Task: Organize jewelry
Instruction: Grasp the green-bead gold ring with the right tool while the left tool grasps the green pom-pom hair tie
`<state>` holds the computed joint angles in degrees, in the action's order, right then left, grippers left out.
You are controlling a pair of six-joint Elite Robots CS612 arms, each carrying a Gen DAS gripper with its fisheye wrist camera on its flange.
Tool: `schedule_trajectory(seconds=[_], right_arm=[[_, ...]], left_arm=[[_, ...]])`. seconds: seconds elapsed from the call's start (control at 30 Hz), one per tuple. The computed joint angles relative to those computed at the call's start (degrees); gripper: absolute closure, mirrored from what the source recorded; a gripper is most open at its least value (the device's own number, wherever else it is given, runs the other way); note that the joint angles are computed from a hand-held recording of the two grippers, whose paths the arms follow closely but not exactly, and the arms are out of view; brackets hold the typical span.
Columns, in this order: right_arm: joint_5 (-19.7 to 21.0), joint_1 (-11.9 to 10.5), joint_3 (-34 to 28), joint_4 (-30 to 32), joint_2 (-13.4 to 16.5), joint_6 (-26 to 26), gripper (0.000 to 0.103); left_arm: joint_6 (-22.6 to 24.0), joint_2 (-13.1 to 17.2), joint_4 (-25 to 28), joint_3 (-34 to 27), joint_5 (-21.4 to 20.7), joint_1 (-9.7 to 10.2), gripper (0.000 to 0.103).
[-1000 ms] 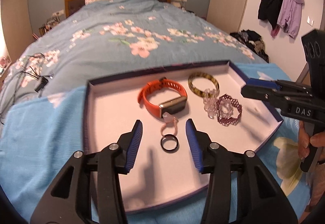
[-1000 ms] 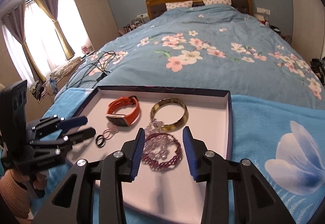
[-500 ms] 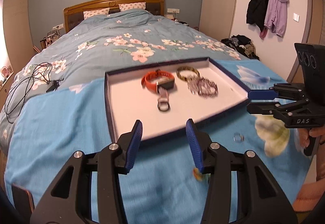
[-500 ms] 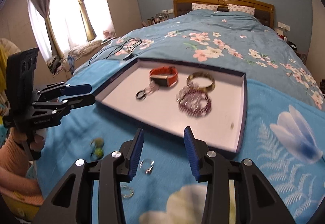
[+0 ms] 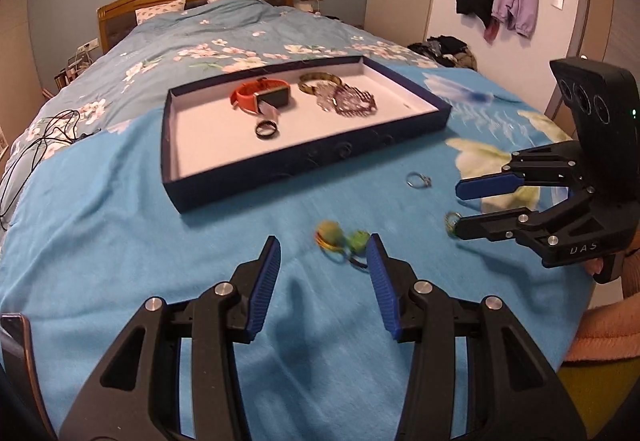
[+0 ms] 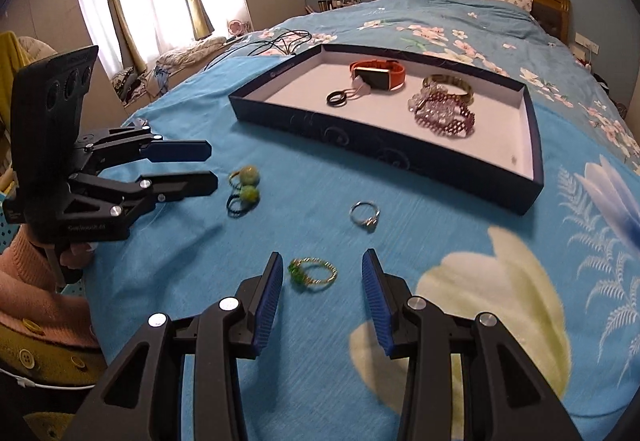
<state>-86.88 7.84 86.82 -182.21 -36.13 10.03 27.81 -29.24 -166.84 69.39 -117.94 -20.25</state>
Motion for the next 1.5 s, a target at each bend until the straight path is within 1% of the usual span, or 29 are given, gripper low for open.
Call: schedule_trajectory(seconds=[0.17,0.27,0.53,0.67,0.73,0.87,0.93,1.0,1.13,1.23,1.27,1.5], right_arm=[[-0.8,0.5,-0.2,0.0,0.3,0.2,0.064],[-1.5,0.7,-0.3,-0.1,0.4,0.7,0.065],[-4.1,1.3,-0.5,-0.7,0.7,1.0,0.066],[-5.3,1.6,-0.6,-0.7,0.7,1.0,0.067],[-5.2,1.5,-0.5,-0.9,0.7,1.4,0.069],[-5.1,1.4,-0.2,-1.4,0.7,2.3,0.070],[-5.2,1.5,-0.1,-1.5,0.7,2.5,0.071],[-5.3,1.5,-0.1,-1.6,0.7,2.6,0.077],[-5.1,1.4,-0.2,-1.8,0.8,3.0,0.084],[-4.0,1.2,0.0,-2.3,0.8,3.3,0.096],[-4.0,1.2,0.0,-2.2,0.7,3.1,0.099],[-3.9,1.1,0.2,-3.2,0.7,3.5,0.100]], left_arm=[[1.4,-0.3,1.2,0.7,-0.2,-0.30,0.059],[2.0,-0.4,2.0,0.7,0.5,-0.59,0.059],[2.1,0.0,5.8,-0.7,1.6,-1.14,0.061],[1.8,0.2,6.2,-1.2,2.0,-1.45,0.063],[1.7,0.3,6.1,-1.3,2.1,-1.58,0.066],[1.5,0.4,6.4,-1.7,2.0,-1.66,0.077],[1.3,0.4,6.3,-1.6,2.1,-1.67,0.080],[1.0,0.5,6.4,-1.9,2.1,-1.67,0.084],[0.7,0.5,5.8,-1.7,2.3,-1.68,0.086],[0.4,0.5,5.6,-1.5,1.9,-1.57,0.086],[0.2,0.5,5.6,-1.6,1.6,-1.51,0.086],[-1.1,0.5,5.3,-1.4,0.6,-1.15,0.087]])
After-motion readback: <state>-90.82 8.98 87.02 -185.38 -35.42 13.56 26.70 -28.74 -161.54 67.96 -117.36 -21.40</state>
